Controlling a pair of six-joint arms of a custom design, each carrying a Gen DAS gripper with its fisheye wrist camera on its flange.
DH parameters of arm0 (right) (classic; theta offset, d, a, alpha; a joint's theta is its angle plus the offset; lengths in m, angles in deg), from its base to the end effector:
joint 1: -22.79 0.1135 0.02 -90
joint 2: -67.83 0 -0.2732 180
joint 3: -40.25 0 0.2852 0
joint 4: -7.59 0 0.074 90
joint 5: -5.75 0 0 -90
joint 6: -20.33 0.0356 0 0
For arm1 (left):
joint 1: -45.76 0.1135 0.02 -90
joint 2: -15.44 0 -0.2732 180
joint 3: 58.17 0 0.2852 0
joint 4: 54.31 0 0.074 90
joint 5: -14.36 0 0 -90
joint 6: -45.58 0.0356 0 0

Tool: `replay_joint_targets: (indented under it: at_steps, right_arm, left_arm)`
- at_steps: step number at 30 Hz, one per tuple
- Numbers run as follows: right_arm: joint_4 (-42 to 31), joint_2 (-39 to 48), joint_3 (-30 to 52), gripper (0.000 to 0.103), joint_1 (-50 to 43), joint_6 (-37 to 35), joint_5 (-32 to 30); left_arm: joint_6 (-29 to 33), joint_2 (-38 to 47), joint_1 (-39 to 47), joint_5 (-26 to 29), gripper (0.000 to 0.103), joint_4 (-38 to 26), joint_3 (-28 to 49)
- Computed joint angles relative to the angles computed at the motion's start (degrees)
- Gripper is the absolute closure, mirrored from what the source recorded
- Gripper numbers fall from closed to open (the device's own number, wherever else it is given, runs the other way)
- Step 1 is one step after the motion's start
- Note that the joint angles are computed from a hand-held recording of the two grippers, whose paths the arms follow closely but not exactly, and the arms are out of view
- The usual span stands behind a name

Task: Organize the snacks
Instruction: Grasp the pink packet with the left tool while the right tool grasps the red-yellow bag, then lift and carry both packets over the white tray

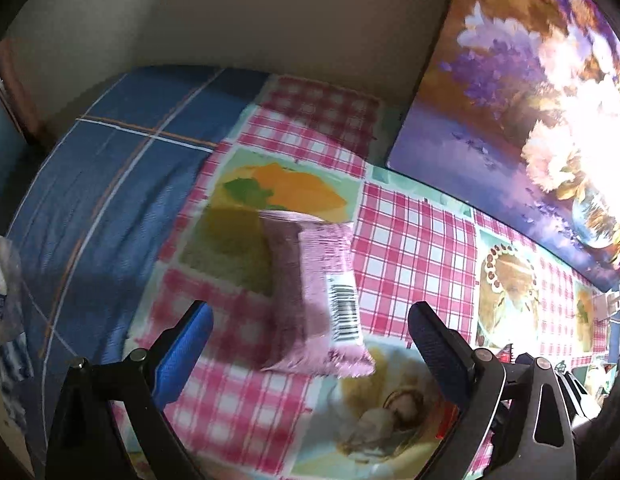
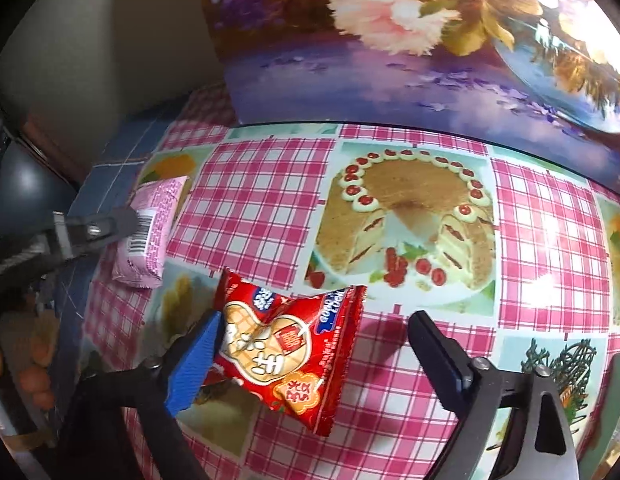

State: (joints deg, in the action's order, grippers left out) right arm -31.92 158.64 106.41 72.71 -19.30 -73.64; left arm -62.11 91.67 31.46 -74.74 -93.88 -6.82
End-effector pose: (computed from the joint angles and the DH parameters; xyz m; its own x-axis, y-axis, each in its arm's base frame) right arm 0.2179 0.2487 0.1696 -0.9090 0.0955 -0.4056 -0.0004 0.9732 0.2300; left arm 0.2527 -0.0650 0.1600 -0.9100 -0.0816 -0.4066 -0.0241 0.9892 -0.1446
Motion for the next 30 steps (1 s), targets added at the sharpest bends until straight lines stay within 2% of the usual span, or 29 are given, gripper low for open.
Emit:
replay_joint_targets:
  at_steps: [3, 5, 6, 7, 8, 9, 10, 16, 20, 26, 30]
  right_arm:
    - [0.92, -1.82, -1.54, 0.029, -0.6, 0.42, -1.23]
    - [1.88, -2.52, -2.11, 0.039, -0.75, 0.44, -2.19]
    - [1.88, -2.91, -2.28, 0.041, -0.68, 0.55, -2.1]
    - [1.48, -3.7, -2.6, 0.043, -0.42, 0.68, -1.93]
    - [1.38, -3.85, -2.61, 0.043, -0.36, 0.67, -1.88]
    - [1.31, -4.12, -2.76, 0.044, -0.27, 0.71, -1.83]
    - [1.45, -4.24, -2.89, 0.045, -0.19, 0.77, -1.81]
    - [0.45, -8.32, -5.54, 0.048, 0.86, 1.92, -1.68]
    - [-1.75, -12.53, -7.4, 0.049, 2.99, 3.48, -0.1]
    - [-9.46, -22.26, -9.41, 0.049, 8.18, 8.56, 4.33]
    - [-17.31, -29.0, -9.54, 0.049, 13.53, 14.08, 8.93]
  left_arm:
    - [0.25, 2.08, -0.54, 0.38, 0.008, 1.95, -0.01]
    - [0.15, 3.15, -0.73, -0.17, 0.022, 2.78, 0.05]
    - [0.11, 3.52, -0.64, -0.22, 0.04, 3.03, 0.15]
    - [0.01, 3.74, -0.55, -0.55, 0.048, 3.03, 0.17]
    - [-0.19, 4.06, -0.81, -1.27, 0.051, 2.77, 0.43]
    - [-0.03, 4.11, -0.89, -1.9, 0.062, 2.61, 0.48]
    - [0.02, 3.97, -1.08, -2.23, 0.064, 2.64, 0.41]
    - [-1.8, -0.05, -1.2, -1.97, 0.069, 0.48, -1.67]
    - [-6.19, -8.87, -5.13, -4.02, 0.069, -3.16, -5.06]
    - [-20.23, -25.74, -17.63, -9.2, 0.069, -12.87, -7.91]
    - [-32.13, -30.94, -30.82, -15.44, 0.069, -19.08, -6.52]
